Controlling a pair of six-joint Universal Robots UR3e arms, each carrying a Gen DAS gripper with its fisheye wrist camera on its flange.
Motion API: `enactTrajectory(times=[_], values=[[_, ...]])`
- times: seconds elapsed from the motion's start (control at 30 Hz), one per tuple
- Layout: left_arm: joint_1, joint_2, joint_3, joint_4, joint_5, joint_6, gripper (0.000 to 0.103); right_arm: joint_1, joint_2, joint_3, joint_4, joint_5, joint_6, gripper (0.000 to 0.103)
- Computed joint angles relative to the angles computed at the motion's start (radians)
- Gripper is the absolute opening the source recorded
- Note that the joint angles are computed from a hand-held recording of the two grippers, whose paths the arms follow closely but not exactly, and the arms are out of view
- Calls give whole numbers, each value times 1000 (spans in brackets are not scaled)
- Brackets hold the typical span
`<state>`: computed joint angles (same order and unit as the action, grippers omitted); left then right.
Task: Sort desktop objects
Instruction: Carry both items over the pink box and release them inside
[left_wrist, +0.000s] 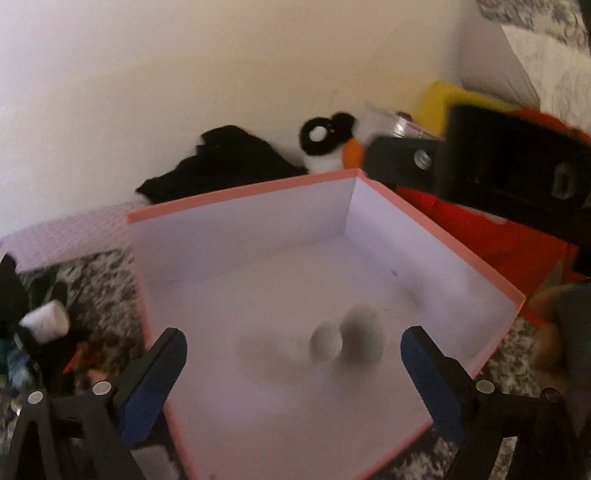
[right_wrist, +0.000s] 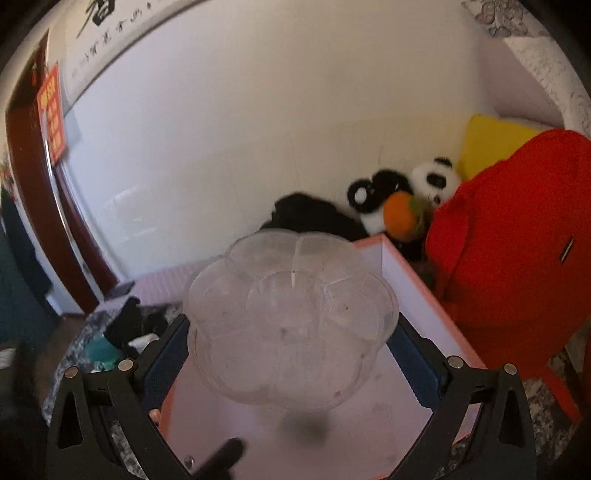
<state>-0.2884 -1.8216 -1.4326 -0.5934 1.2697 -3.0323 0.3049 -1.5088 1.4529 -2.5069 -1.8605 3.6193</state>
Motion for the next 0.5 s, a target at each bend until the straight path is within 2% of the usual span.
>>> enactTrajectory(times=[0.13, 0.3, 0.5], values=[[126, 149, -135, -29, -65, 0, 102, 66, 20, -40, -15, -66, -20, 103], [298, 360, -322, -39, -124, 84, 102, 201, 86, -138, 24, -171, 39, 103], [731, 612, -530, -154, -312, 277, 102, 336, 247, -347, 69, -200, 28, 103]])
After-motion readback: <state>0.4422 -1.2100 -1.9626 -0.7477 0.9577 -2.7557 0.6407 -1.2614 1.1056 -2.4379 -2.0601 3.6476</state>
